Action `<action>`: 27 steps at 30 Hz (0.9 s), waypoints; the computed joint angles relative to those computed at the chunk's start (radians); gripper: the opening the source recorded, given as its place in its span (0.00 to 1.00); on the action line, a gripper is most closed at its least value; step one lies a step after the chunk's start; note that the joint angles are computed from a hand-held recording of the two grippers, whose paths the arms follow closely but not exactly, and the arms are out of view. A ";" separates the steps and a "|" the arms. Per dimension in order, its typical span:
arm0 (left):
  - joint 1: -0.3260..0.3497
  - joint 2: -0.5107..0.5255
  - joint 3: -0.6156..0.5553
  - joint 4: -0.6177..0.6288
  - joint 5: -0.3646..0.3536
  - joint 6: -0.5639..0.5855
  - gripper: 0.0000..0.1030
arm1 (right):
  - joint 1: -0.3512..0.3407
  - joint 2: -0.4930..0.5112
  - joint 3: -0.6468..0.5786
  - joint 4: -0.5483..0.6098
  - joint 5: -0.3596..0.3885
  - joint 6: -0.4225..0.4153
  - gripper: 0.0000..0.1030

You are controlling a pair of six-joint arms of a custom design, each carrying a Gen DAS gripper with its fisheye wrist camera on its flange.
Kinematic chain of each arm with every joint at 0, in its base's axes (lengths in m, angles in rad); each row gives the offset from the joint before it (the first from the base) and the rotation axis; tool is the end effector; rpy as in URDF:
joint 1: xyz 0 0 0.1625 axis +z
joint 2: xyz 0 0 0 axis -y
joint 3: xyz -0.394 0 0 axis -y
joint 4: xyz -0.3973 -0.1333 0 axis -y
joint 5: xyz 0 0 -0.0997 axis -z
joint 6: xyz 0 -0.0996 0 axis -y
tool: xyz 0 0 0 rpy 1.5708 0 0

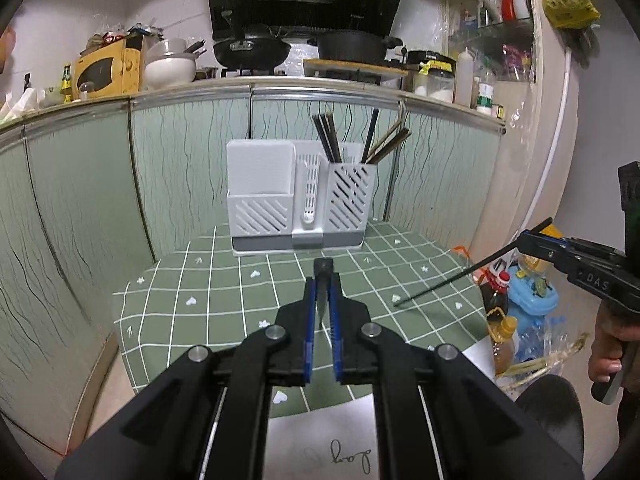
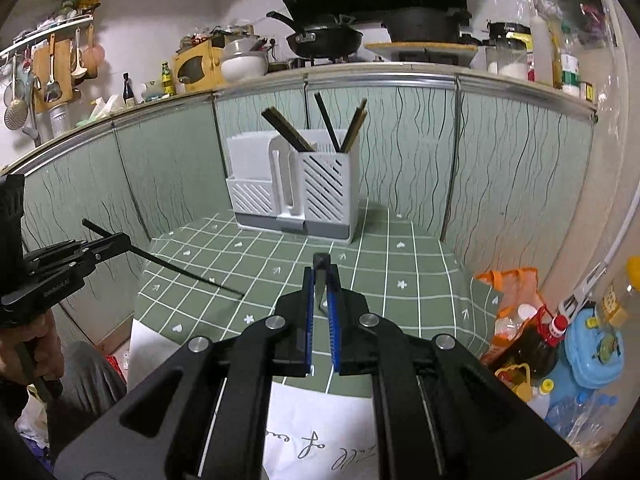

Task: Organize utensils
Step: 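Lift both black chopsticks and carry them toward the white holder, then lower both black chopsticks into the holder's slotted compartment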

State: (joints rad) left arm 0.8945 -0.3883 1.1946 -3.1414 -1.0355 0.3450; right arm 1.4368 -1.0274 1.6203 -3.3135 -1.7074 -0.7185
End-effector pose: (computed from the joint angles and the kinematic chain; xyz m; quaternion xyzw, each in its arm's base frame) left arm -0.3389 -0.7165 0.0321 0.3513 0.8289 -0.3952 0.1827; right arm 0.0300 -0.6741 0.3284 0.2057 -0.8125 0.4703 0.2764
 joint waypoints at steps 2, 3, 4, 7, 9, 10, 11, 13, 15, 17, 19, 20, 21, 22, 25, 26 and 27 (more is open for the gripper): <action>-0.002 -0.003 0.000 -0.002 -0.003 0.004 0.06 | 0.010 -0.005 0.004 -0.009 -0.001 -0.005 0.06; -0.003 -0.006 0.002 -0.001 -0.004 0.004 0.06 | 0.010 -0.005 0.004 -0.009 -0.001 -0.005 0.06; -0.002 -0.009 0.007 -0.006 -0.007 0.006 0.06 | 0.012 -0.008 0.005 -0.009 0.001 -0.005 0.06; -0.005 -0.017 0.016 -0.013 -0.009 0.007 0.06 | 0.017 -0.014 0.010 -0.008 0.001 -0.003 0.06; -0.006 -0.023 0.021 -0.013 -0.010 0.009 0.06 | 0.017 -0.015 0.010 -0.003 0.002 -0.001 0.06; -0.007 -0.025 0.024 -0.020 -0.010 0.010 0.06 | 0.018 -0.015 0.010 -0.005 -0.001 -0.003 0.06; -0.009 -0.029 0.027 -0.021 -0.011 0.012 0.06 | 0.017 -0.015 0.011 -0.006 -0.002 -0.003 0.06; -0.010 -0.034 0.030 -0.016 -0.011 0.009 0.06 | 0.017 -0.015 0.010 -0.002 -0.001 -0.003 0.06; -0.011 -0.039 0.034 -0.014 -0.008 0.004 0.06 | 0.015 -0.016 0.011 -0.001 0.002 -0.001 0.06; -0.012 -0.042 0.040 -0.014 -0.008 0.004 0.06 | 0.014 -0.018 0.014 -0.006 0.006 0.000 0.06; -0.013 -0.039 0.038 -0.018 -0.002 0.011 0.06 | 0.014 -0.018 0.015 -0.008 0.008 0.001 0.06; -0.013 -0.037 0.035 -0.012 0.002 0.011 0.06 | 0.014 -0.017 0.015 -0.008 0.007 0.002 0.06; -0.012 -0.037 0.034 -0.007 0.001 0.008 0.06 | 0.014 -0.017 0.016 -0.007 0.009 0.003 0.06; -0.011 -0.037 0.034 -0.001 -0.001 0.006 0.06 | 0.014 -0.018 0.016 -0.006 0.010 0.004 0.06; -0.006 -0.027 0.022 0.016 0.004 0.003 0.06 | 0.014 -0.016 0.017 -0.005 0.010 0.003 0.06; -0.005 -0.024 0.018 0.022 0.005 0.000 0.06 | 0.015 -0.015 0.015 -0.002 0.009 0.004 0.06; -0.004 -0.021 0.014 0.023 0.008 0.000 0.06 | 0.014 -0.013 0.014 -0.002 0.009 0.004 0.06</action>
State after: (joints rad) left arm 0.8905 -0.4093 1.2082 -3.1185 -1.0271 0.3446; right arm 1.4512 -1.0409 1.6346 -3.3158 -1.6988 -0.7146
